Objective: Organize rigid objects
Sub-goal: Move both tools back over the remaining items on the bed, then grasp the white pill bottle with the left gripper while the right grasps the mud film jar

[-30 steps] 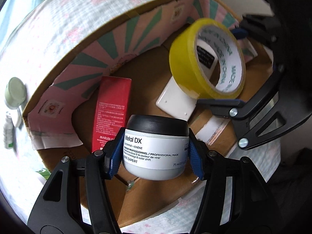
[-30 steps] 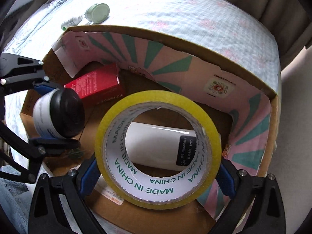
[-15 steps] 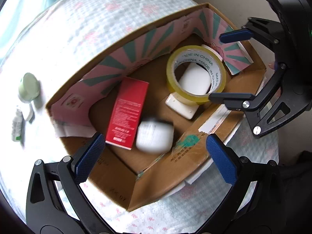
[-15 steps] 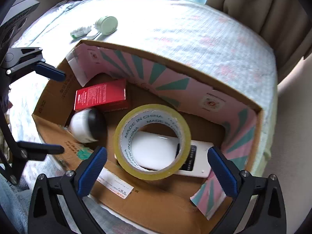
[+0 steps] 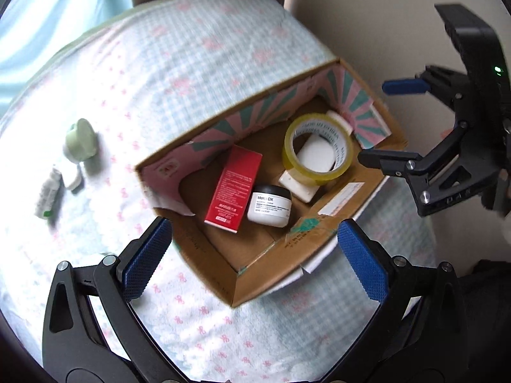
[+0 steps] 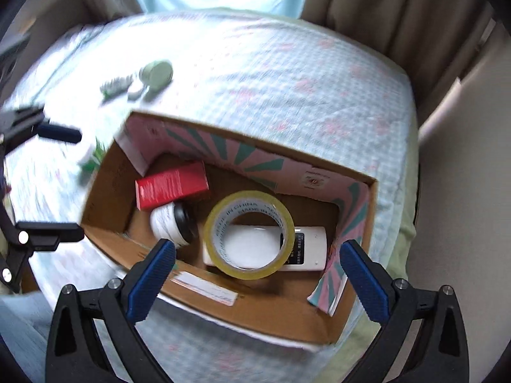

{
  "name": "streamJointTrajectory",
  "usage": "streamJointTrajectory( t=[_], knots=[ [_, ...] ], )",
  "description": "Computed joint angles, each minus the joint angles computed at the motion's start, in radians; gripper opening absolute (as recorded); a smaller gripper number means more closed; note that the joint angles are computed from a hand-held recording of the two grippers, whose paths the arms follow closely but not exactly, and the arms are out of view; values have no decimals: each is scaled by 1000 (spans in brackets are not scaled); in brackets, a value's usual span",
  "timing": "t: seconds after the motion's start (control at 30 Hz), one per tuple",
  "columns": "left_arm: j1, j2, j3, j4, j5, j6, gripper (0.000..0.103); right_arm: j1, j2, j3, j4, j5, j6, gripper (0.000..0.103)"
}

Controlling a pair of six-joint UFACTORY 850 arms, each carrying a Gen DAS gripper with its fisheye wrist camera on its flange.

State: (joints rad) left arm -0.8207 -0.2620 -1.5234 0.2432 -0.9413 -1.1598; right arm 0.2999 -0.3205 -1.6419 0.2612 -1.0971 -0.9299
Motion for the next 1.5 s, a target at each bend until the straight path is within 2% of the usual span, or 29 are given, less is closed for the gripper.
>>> streamJointTrajectory(
  t=[0.2, 0.37, 0.47, 0.63, 0.83, 0.9, 0.97, 1.03, 1.13, 1.23, 1.3, 1.43, 1.5],
  knots=[
    [-49, 116, 52, 71, -79, -95, 103, 33, 32, -52, 5, -36, 94, 103],
    [-107, 223, 108, 145, -220, -193, 103, 99, 89, -59, -18, -11, 173, 103],
    [-133, 313, 173, 176, -278, -237, 103, 146, 128, -48, -19, -2, 236, 103],
    [-151, 478, 299, 199, -353, -243, 103, 241, 188, -20, -38, 33, 444, 103],
    [-110, 673, 431, 193, -403, -143, 103, 385, 199, -29, -139, 40, 776, 103],
    [-72, 732, 471, 191, -406, -83, 103, 429, 183, -44, -178, 42, 868, 103],
    [-5, 782, 507, 168, -383, 5, 103, 466, 155, -67, -202, 40, 942, 103],
    [98, 817, 540, 118, -343, 135, 103, 492, 123, -92, -207, 38, 998, 103],
    [294, 828, 578, -3, -275, 378, 103, 519, 56, -151, -199, 13, 1069, 103],
    [456, 790, 602, -93, -214, 579, 103, 533, -28, -225, -181, -21, 1122, 103],
    [538, 748, 610, -126, -180, 692, 103, 535, -93, -283, -164, -47, 1133, 103],
    [659, 644, 619, -214, -118, 852, 103, 532, -248, -417, -128, -104, 1119, 103],
    [691, 596, 630, -235, -83, 902, 103, 527, -319, -476, -120, -128, 1107, 103]
  ],
)
